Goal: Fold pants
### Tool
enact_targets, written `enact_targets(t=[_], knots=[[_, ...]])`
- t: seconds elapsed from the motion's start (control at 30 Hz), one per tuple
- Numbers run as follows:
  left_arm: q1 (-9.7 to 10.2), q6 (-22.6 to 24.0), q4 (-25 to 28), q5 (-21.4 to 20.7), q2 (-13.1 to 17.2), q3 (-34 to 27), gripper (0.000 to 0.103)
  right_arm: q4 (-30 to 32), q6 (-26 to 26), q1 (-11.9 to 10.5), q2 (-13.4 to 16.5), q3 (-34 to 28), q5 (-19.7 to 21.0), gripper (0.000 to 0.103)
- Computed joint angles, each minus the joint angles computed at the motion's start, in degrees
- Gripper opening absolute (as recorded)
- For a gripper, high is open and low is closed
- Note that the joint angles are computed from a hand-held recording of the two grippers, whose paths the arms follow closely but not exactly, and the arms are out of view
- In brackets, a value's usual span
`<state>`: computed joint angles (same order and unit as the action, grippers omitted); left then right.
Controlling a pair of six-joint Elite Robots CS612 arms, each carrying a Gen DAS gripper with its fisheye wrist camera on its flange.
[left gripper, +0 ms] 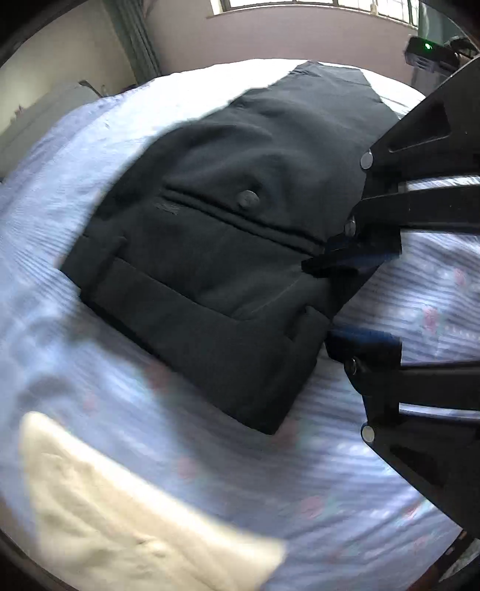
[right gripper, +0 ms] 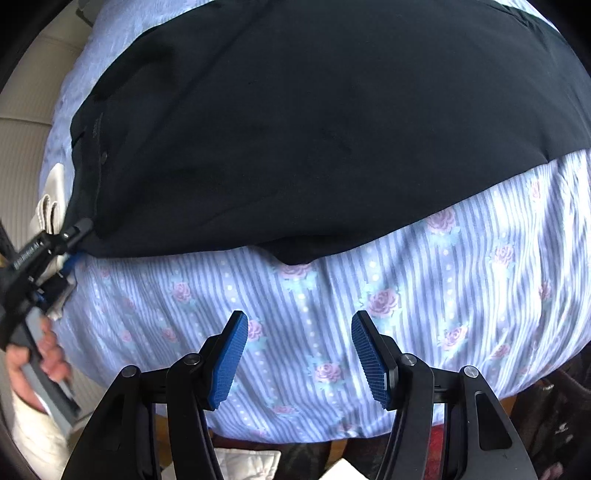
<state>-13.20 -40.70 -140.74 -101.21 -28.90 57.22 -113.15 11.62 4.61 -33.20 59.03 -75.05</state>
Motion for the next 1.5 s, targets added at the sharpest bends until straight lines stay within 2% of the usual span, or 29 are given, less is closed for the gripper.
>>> enact_targets(t=[0.13, 0.27, 0.5, 0.63, 0.73, 0.8, 0.9, 1.0, 1.07, 1.17, 1.2, 1.23, 1.27, 1.3, 1.33, 1.37, 1.43, 1.5], knots=[[-0.38, -0.41, -0.64, 2.13, 0.44, -3.15, 0.025, -1.63, -1.69, -0.15, 0.38, -0.88, 2.69, 0.060], [-0.91, 0.89, 3.74, 5.25, 2.63, -9.57, 0.026, -4.57, -2.51, -0.10, 0.43, -1.57, 3.13, 0.060], [-1.58, 4.63, 7.36, 9.15, 4.74, -14.73, 0.027, -11.43, -2.04, -0.64, -2.20, 0.10, 3.10, 0.060], [-1.18, 3.51, 7.41, 8.13, 4.85, -14.69, 0.027, -11.22, -3.09, -0.58, -0.78, -2.72, 1.78, 0.060], [-0.94, 2.96, 7.70, 7.09, 5.22, -15.15, 0.027, -9.32, -2.19, -0.99, 0.83, -4.73, 4.09, 0.060], [-0.78, 2.52, 7.81, 6.45, 5.16, -14.98, 0.027, -7.16, -1.71, -1.05, 1.90, -6.55, 3.99, 0.059], [-0.86, 3.08, 7.30, 6.74, 4.81, -14.23, 0.027, -9.74, -2.50, -0.87, 1.22, -5.70, 4.02, 0.059], [-0.38, 0.66, 6.65, 4.97, 4.65, -13.49, 0.028, -9.40, -4.17, -0.43, 2.78, -7.95, 3.98, 0.059], [-0.02, -0.69, 6.04, 3.59, 4.31, -12.51, 0.028, -7.82, -3.48, -0.75, 4.63, -10.48, 5.79, 0.059], [-0.03, 0.58, 6.28, 3.27, 3.51, -10.94, 0.028, -4.55, -1.12, -1.34, 6.02, -11.82, 9.47, 0.060], [-0.14, 1.40, 6.30, 3.60, 3.03, -10.05, 0.028, -4.00, -1.34, -1.43, 5.82, -11.34, 10.59, 0.054], [-0.25, 1.96, 6.28, 3.97, 2.50, -9.06, 0.029, -5.32, -1.96, -1.37, 4.92, -9.73, 11.16, 0.041], [-0.35, 2.29, 6.50, 4.45, 1.72, -7.68, 0.029, -7.76, -4.96, -0.97, 3.07, -7.21, 9.32, 0.036], [-0.44, 2.21, 6.72, 4.86, 0.89, -6.20, 0.029, -8.49, -7.10, -0.71, 2.23, -6.22, 8.10, 0.025], [-0.48, 2.33, 6.75, 4.97, 0.25, -5.01, 0.030, -8.49, -7.10, -0.71, 2.23, -6.22, 8.10, 0.021], [-0.64, 2.84, 7.18, 5.28, -0.49, -3.70, 0.032, -7.74, -9.42, -0.56, 1.66, -5.69, 7.50, 0.020], [-1.15, 3.38, 9.01, 6.86, -2.13, -0.95, 0.048, -4.01, -12.78, -0.45, 1.60, -5.06, 6.51, 0.018], [-1.37, 2.67, 10.55, 8.34, -3.74, 1.73, 0.055, -2.22, -13.24, -0.40, 2.07, -5.46, 5.91, 0.017]])
